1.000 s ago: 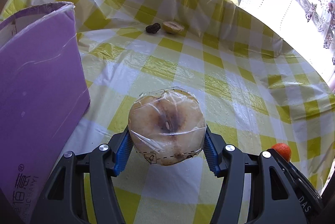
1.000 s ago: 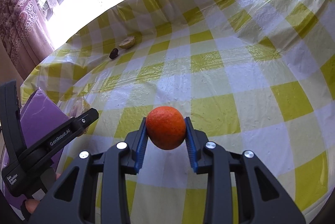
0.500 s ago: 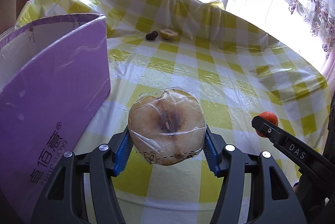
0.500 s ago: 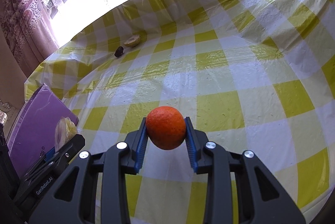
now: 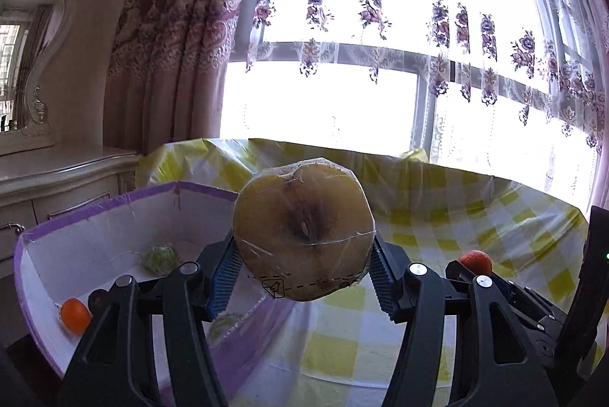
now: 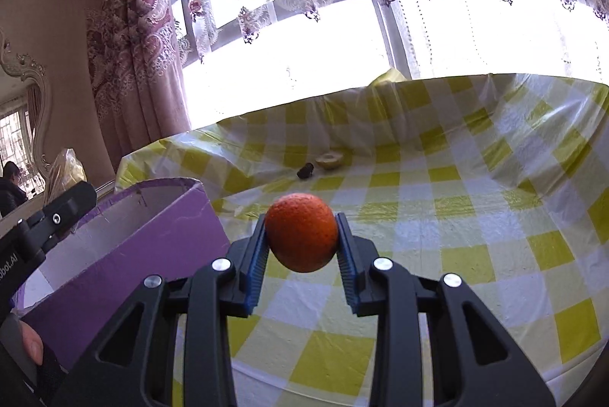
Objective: Organize fruits
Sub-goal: 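Lower both fruits into the box and open both grippers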
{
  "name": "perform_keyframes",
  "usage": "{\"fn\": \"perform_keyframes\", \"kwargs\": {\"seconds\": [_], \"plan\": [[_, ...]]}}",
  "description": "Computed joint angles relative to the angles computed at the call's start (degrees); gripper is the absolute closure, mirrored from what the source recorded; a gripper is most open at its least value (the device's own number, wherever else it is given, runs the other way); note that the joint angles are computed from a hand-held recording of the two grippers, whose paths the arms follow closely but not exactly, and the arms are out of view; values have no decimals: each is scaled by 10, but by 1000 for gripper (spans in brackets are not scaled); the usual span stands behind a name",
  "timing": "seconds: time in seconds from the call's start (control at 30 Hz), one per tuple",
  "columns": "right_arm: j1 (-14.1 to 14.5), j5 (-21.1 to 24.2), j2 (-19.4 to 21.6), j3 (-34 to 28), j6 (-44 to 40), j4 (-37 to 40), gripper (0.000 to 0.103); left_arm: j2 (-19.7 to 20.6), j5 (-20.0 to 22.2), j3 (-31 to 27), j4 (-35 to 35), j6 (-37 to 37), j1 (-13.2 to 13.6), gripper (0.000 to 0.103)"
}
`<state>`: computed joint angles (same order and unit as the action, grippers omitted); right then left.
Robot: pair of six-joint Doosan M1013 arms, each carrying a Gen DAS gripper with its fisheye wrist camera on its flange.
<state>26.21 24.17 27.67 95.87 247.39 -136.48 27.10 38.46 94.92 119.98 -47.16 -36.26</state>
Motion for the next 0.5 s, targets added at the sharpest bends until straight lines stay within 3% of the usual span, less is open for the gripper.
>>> {"fn": "perform_keyframes", "kwargs": {"seconds": [0.1, 0.2, 0.5], "plan": [[16, 20, -3, -3, 16, -48, 69, -11, 81, 19, 13, -18, -7, 46], [32, 29, -4, -11, 13, -95, 69, -23, 130, 34, 13, -28, -7, 45], [61, -39, 21, -80, 26, -213, 69, -42, 164, 56, -54, -6, 13, 45]]}}
